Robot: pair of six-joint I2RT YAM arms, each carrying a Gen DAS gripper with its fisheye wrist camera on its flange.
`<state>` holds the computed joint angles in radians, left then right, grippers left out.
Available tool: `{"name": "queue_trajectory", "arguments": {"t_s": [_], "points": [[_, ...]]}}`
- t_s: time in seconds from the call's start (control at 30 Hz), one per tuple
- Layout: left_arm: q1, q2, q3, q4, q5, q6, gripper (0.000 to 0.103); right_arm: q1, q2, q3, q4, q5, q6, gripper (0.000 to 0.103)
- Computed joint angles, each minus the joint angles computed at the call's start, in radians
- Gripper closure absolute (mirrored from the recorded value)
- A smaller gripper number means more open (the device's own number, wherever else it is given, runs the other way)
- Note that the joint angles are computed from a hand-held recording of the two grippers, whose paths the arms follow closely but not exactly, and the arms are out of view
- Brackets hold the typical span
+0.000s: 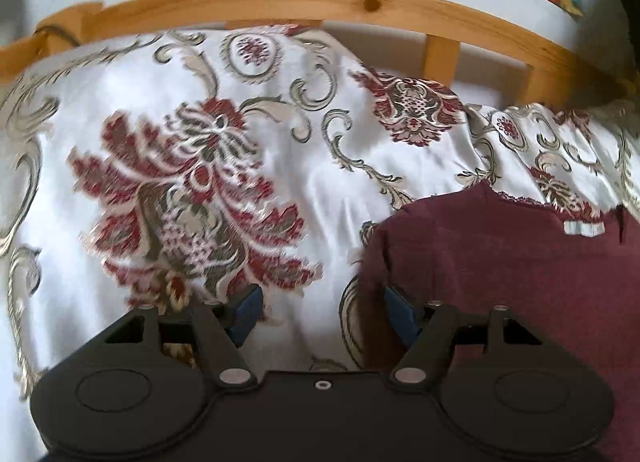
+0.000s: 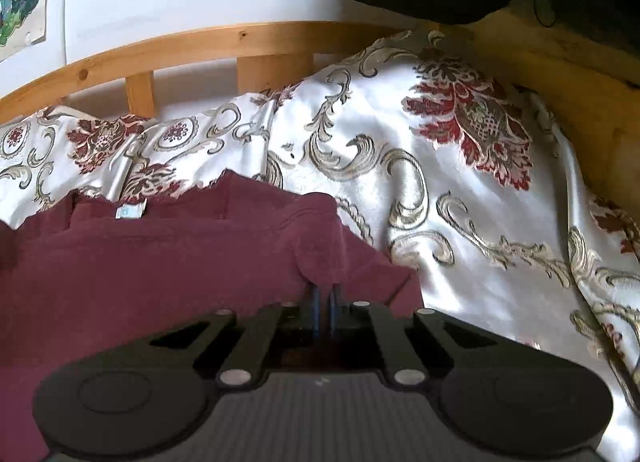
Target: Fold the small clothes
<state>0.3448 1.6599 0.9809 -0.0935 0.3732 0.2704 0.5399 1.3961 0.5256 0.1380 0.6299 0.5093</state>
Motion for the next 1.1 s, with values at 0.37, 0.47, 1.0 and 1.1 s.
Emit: {"name": "queue_trajectory", "arguments": {"t_s": [0.37, 0.47, 1.0, 1.1], "points": [[0.136, -0.182, -0.087, -0.145, 0.219, -0.003, 0.001, 0.174, -0.143, -0.040, -0.134, 0.204, 0.071, 0.025], [0.158, -0.217, -0.103, -0.218, 0.242, 0.013, 0.001, 0.276, -0.207, -0.040, -0.210, 0.305, 0.070, 0.009], [0.317, -0.471, -0.207, -0.479, 0.266, 0.179, 0.001, 0.705, -0.168, 0.171, -0.920, 0.466, 0.722, 0.000], [0.347, -0.499, -0.215, -0.568, 0.247, 0.262, 0.001, 0.760, -0.123, 0.205, -0.978, 0.416, 0.789, 0.000]]}}
